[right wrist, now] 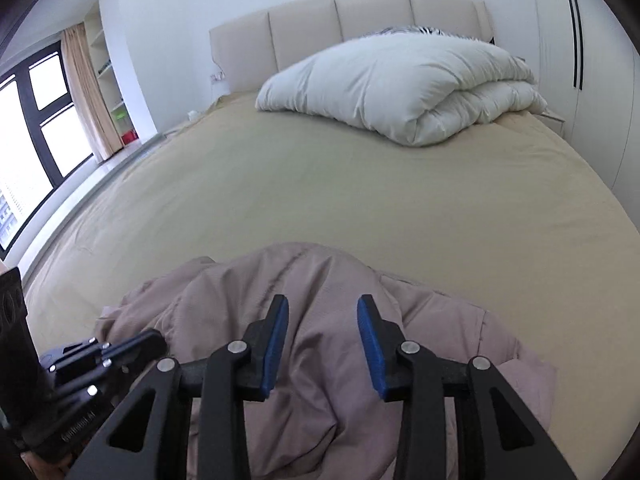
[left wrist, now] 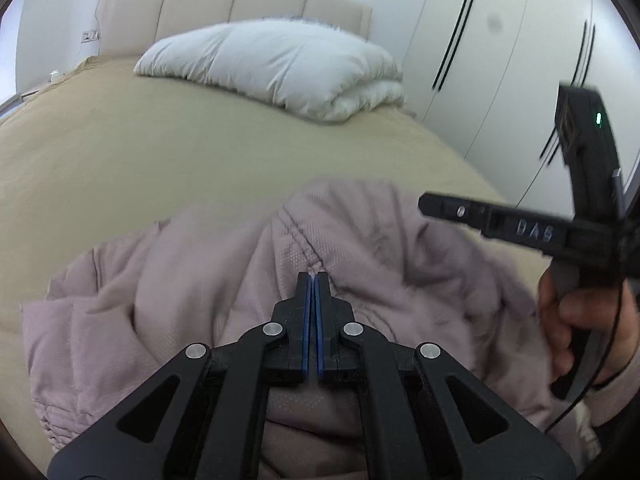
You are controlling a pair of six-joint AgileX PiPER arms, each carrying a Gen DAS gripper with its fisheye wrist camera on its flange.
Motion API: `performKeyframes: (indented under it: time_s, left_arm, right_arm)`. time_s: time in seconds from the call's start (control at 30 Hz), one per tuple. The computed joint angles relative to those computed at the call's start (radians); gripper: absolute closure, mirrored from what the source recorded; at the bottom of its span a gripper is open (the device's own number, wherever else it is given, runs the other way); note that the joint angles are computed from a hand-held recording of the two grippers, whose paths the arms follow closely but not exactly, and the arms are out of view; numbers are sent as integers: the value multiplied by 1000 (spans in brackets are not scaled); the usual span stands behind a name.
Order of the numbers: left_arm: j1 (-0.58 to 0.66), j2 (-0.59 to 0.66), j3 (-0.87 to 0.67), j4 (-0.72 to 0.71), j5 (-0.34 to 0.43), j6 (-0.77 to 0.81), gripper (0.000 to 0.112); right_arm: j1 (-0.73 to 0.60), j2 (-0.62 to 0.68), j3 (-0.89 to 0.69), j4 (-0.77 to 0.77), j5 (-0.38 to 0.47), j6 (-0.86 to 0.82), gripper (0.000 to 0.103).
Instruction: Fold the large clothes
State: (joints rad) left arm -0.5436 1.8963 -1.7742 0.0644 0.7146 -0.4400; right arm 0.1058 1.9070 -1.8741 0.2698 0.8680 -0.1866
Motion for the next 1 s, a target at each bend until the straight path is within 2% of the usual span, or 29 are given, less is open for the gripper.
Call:
performKeyframes:
  time_s: [0.03,0.07,0.1,0.13,0.17,0.2,0.27,0.3,0.33,0.43,0.47,0.53,0.6,0.63,0.67,0.73,0.77,0.87,0.93,1.0]
  left_arm:
    - [6,20,4,-24,5,9,112]
    - [9,20,38,-29,-31,5,112]
    - [8,24,50,-25,-45,5,112]
    - [3,38,28,-13,-21,7,112]
    - [1,47,16,-11,-7,14,112]
    - [6,44,11,-27,6,24,112]
    - [10,12,23,-40,10,20,112]
    - [-1,-37,69,-2,-9,-19,112]
    - [-17,-85,123,49,-37,-70,112]
    - [-68,-249,319,279,-104,-325,112]
    - [-74,-271,346,316,-96,-366,112]
    - [-60,-244,365,271,-81,-340,112]
    - [-26,-228,409,176,-149,-267,112]
    - [-22,-220,407,161,-148,-249,112]
    - [-23,-220,396,159,-124,-245,112]
    - [-44,-270,392,193,-71,-273,112]
    - [-57,-298,397,226,-73,-302,112]
    - [-136,-445,500,473,-40,-519,112]
    - [-170,-531,570,601,24,-652,112]
    - [-155,-576,623,599,53,-667,112]
  right_arm:
    - [9,40,-24,-45,32,34,63]
    - [23,66,-9,-94,24,47,64]
    - [31,57,47,-110,-24,31,65]
    - [35,30,129,-104,-112,-5,65]
    - [33,13,171,-90,-159,-17,65]
    - [25,5,181,-65,-167,-24,66]
    - [15,-11,140,-67,-92,18,67]
    - [15,-46,154,-75,-84,36,67]
    - [9,-112,207,-48,-110,14,67]
    - [-13,-278,376,109,-181,-149,67]
    - [-8,-325,445,145,-214,-195,66]
    - [24,-341,512,97,-224,-187,62]
    - [52,-279,539,6,-225,-134,61]
    - [52,-259,574,17,-263,-161,61]
    - [46,-265,592,38,-283,-169,61]
    - [49,-288,557,0,-225,-114,64]
    - [43,-325,563,15,-225,-107,64]
    - [-17,-478,651,105,-283,-176,63]
    - [-109,-561,711,190,-293,-220,60]
    - [-232,-625,766,253,-283,-236,60]
